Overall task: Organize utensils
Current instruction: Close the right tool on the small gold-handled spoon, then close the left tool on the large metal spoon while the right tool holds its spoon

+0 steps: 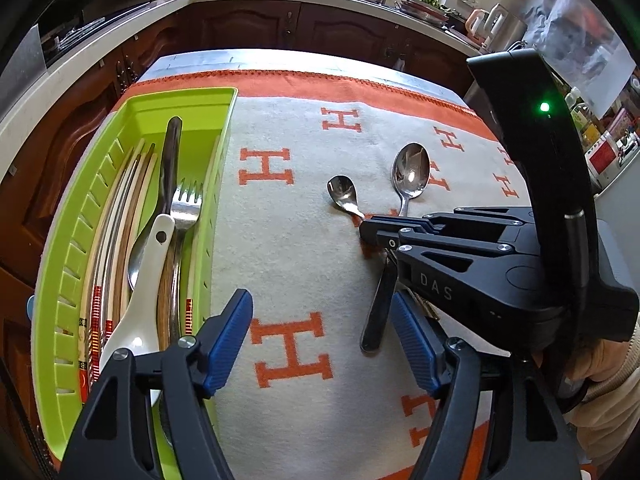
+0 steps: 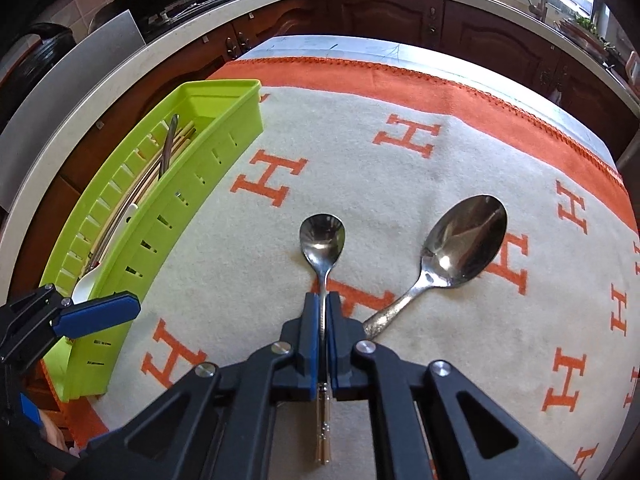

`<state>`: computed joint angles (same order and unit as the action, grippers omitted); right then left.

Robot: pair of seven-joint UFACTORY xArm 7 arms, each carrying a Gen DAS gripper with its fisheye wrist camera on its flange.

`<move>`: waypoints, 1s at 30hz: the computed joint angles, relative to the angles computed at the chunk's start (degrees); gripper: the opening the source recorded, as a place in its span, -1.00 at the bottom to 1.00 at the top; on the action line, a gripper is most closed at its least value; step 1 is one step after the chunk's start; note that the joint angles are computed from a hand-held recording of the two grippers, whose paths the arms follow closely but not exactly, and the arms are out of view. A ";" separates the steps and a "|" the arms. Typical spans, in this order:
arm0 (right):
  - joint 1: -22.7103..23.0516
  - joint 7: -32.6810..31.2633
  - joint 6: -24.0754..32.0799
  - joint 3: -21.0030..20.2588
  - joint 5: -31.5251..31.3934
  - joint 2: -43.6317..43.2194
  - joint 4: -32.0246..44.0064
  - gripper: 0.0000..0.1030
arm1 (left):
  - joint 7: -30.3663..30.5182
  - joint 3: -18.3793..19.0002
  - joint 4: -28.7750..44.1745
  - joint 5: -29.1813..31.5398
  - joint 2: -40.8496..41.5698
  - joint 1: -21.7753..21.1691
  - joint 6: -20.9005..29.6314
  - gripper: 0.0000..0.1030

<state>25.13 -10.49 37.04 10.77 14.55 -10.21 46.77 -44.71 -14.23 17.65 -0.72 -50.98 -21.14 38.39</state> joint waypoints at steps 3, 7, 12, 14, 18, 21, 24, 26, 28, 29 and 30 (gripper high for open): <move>0.14 -0.75 0.77 -0.97 3.41 -0.58 -0.28 -0.93 | -0.11 -0.11 0.33 0.21 -0.15 0.15 0.58 0.36; -0.17 -2.15 1.03 -2.74 8.54 -3.75 -2.25 -0.93 | 0.46 0.32 1.07 0.18 0.88 0.09 -0.13 0.36; -1.73 -2.22 2.33 -5.11 11.80 -8.74 -5.36 -0.93 | 2.82 2.06 2.75 -1.35 5.99 -0.70 -4.57 0.36; -2.48 -2.34 3.00 -6.22 12.53 -10.39 -6.46 -0.93 | 4.48 2.96 3.74 -2.28 8.76 -1.42 -6.84 0.36; -3.97 -2.32 3.73 -8.20 14.34 -12.83 -8.34 -0.93 | 8.05 4.19 7.28 -3.42 16.26 -1.64 -10.42 0.28; -5.14 -2.63 3.82 -9.41 15.19 -14.22 -9.59 -0.93 | 10.81 5.43 10.63 -4.85 22.22 -1.68 -12.16 0.25; -5.97 -3.36 3.92 -10.56 16.22 -15.38 -10.60 -0.93 | 13.30 6.07 14.28 -5.88 27.77 -1.06 -13.19 0.24; -6.38 -3.92 3.81 -11.21 16.98 -15.88 -11.13 -0.93 | 14.18 5.75 16.78 -5.39 30.94 0.09 -14.00 0.24; -6.70 -4.65 3.62 -11.82 17.82 -16.26 -11.65 -0.93 | 13.93 4.95 18.87 -3.91 33.62 1.61 -14.96 0.24; -6.85 -5.17 3.60 -12.22 18.26 -16.36 -11.86 -0.93 | 14.24 4.86 20.18 -3.30 35.29 2.11 -15.41 0.24; -7.06 -5.44 3.67 -12.43 18.56 -16.62 -12.14 -0.93 | 13.79 4.49 21.25 -2.39 36.72 2.78 -15.65 0.24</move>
